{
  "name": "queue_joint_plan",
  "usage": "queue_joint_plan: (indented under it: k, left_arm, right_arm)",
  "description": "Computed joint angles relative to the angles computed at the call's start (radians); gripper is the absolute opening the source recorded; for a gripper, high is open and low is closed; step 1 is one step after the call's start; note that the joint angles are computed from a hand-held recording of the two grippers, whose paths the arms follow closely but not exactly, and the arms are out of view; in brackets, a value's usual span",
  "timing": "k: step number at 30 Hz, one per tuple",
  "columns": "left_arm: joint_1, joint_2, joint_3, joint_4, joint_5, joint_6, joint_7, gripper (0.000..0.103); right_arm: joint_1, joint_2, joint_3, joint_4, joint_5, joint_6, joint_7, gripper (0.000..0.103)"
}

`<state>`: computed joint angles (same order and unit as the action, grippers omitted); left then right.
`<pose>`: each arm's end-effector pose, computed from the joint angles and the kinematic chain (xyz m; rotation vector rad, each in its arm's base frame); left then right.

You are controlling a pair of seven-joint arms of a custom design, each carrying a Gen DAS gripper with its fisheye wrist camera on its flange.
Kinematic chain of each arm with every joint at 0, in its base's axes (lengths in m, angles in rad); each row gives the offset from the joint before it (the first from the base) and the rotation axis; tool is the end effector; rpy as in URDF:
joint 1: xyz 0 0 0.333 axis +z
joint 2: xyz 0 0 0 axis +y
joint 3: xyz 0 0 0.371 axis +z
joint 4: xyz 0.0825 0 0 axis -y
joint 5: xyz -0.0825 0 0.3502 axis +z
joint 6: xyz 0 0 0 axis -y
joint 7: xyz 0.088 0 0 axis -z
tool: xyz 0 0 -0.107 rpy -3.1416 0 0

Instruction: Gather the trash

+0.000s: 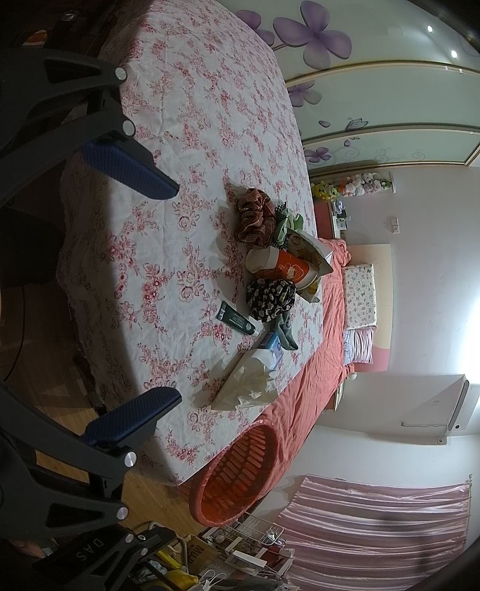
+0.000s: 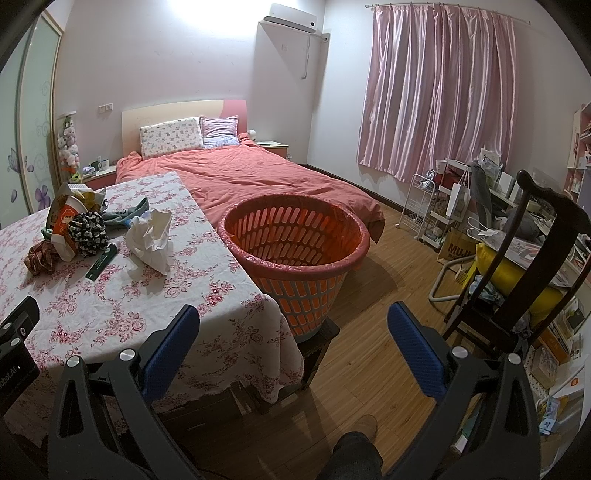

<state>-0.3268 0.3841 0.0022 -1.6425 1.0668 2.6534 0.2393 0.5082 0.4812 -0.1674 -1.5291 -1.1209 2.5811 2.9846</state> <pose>0.6500 -0.2445 0.5181 -1.7792 1.4678 -0.7257 0.6671 0.2816 0.5003 -1.4873 1.8267 -1.0913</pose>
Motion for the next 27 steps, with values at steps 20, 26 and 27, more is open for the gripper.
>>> queue_joint_plan:
  k: [20,26,27]
  left_arm:
    - [-0.002,-0.002,0.003,0.003,-0.009,-0.015,0.004,0.099]
    - [0.028,0.012,0.013,0.01,-0.024,-0.017,0.004,0.099]
    - [0.036,0.014,0.017,0.01,-0.032,-0.02,0.004,0.099]
  right_arm:
    - [-0.003,0.012,0.0,0.016,0.021,0.003,-0.014,0.101]
    - [-0.035,0.057,0.019,0.072,0.124,0.052,-0.114,0.101]
    - [-0.04,0.071,0.023,0.089,0.153,0.068,-0.14,0.101]
